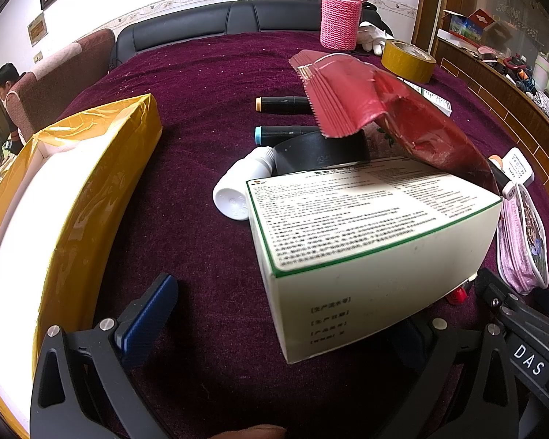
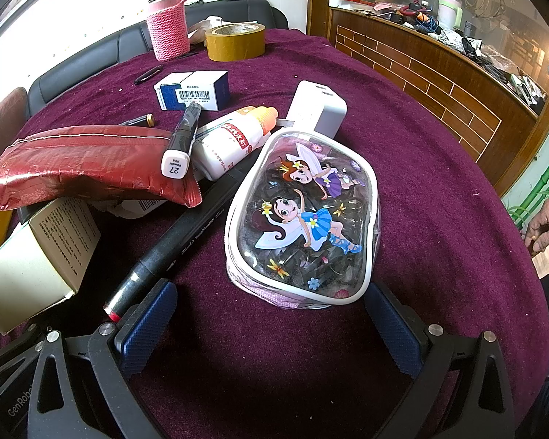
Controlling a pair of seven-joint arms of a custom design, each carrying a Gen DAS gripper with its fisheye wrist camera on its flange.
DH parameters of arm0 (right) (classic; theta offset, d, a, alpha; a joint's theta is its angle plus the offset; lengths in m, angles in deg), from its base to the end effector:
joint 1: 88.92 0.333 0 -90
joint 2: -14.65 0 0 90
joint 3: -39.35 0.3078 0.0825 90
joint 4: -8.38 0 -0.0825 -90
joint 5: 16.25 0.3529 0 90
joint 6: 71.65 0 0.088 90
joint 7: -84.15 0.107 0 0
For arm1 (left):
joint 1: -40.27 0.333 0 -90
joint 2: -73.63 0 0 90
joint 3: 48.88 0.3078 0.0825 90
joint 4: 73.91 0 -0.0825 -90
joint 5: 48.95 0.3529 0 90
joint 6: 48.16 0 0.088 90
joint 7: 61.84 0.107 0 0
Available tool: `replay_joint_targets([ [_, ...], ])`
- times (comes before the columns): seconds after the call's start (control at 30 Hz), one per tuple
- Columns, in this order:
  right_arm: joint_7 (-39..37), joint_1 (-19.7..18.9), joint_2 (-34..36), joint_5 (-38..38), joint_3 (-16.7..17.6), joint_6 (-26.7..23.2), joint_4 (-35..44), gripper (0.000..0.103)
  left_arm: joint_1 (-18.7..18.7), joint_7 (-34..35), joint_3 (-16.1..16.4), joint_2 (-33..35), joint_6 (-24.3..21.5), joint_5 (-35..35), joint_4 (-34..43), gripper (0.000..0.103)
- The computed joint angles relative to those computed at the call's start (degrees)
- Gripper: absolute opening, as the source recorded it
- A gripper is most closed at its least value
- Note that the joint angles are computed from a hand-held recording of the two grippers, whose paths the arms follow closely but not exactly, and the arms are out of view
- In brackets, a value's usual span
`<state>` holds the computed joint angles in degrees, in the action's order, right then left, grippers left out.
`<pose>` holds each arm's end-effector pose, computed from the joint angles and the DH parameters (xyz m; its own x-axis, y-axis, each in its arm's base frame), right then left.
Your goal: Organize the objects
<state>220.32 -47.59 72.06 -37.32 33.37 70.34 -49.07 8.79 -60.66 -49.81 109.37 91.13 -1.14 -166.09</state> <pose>0.6192 0.4837 0.3024 0.1164 -0.9932 0.0050 -0.8228 -0.0993 -0.5596 0.5795 -0.3631 0.2961 0.3849 -0.9230 -0.0058 -0.7544 -0.3109 -0.5781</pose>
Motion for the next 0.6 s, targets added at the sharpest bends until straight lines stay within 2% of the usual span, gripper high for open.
replay_joint_targets([
  [0.6,0.1,0.0,-0.4,-0.1,0.0,0.2,-0.6,0.103,-0.1,0.0,0.0,0.0,-0.1,0.0,0.0,0.103],
])
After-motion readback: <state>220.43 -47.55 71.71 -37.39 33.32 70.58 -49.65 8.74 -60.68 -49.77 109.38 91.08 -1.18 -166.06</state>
